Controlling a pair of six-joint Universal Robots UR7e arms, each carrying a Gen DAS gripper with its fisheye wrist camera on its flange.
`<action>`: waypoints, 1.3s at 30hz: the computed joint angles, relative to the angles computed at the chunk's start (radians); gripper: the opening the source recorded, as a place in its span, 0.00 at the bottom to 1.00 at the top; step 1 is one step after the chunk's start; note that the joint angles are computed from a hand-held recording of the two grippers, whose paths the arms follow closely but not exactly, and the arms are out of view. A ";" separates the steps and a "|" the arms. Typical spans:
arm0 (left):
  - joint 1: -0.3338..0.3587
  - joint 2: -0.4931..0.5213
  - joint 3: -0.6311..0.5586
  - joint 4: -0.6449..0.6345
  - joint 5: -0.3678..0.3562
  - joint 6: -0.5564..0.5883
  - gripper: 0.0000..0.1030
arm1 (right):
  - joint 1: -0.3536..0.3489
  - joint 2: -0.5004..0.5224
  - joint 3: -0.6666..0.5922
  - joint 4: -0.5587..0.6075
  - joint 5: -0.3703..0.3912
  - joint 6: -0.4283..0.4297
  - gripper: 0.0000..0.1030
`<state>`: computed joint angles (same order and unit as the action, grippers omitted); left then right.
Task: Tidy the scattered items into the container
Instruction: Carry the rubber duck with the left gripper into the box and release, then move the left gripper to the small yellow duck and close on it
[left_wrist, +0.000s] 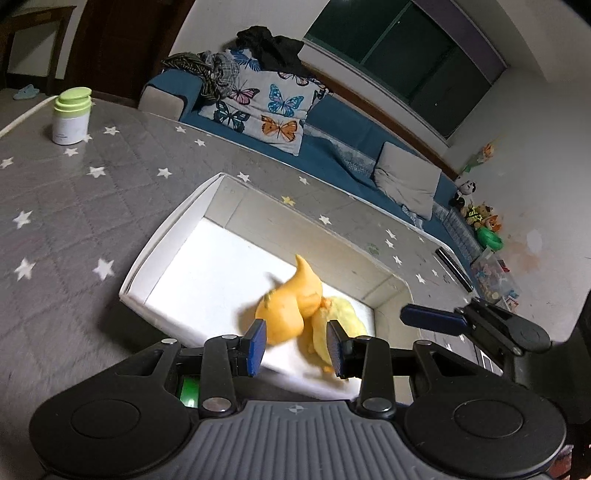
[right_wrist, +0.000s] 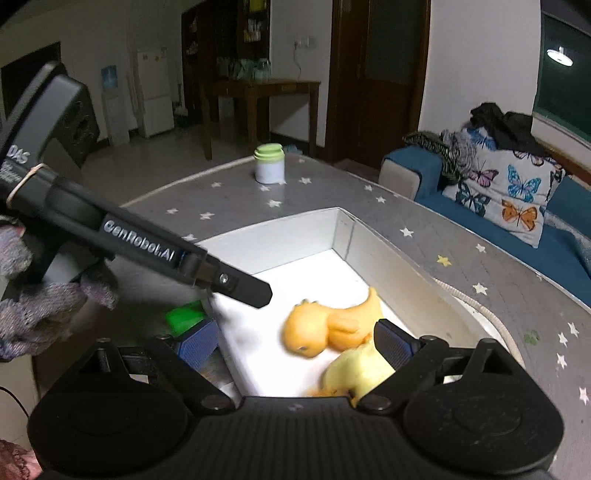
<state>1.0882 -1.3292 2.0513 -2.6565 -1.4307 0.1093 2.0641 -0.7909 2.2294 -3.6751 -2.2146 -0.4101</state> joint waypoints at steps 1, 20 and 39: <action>-0.003 -0.016 0.015 0.001 0.004 0.004 0.37 | 0.014 0.003 0.016 -0.021 -0.003 0.008 0.92; -0.004 -0.197 0.200 0.056 0.057 0.008 0.37 | 0.122 0.164 0.112 -0.131 -0.050 0.139 0.92; -0.004 -0.145 0.201 0.049 0.106 -0.053 0.37 | 0.055 0.237 0.051 -0.076 0.005 0.124 0.92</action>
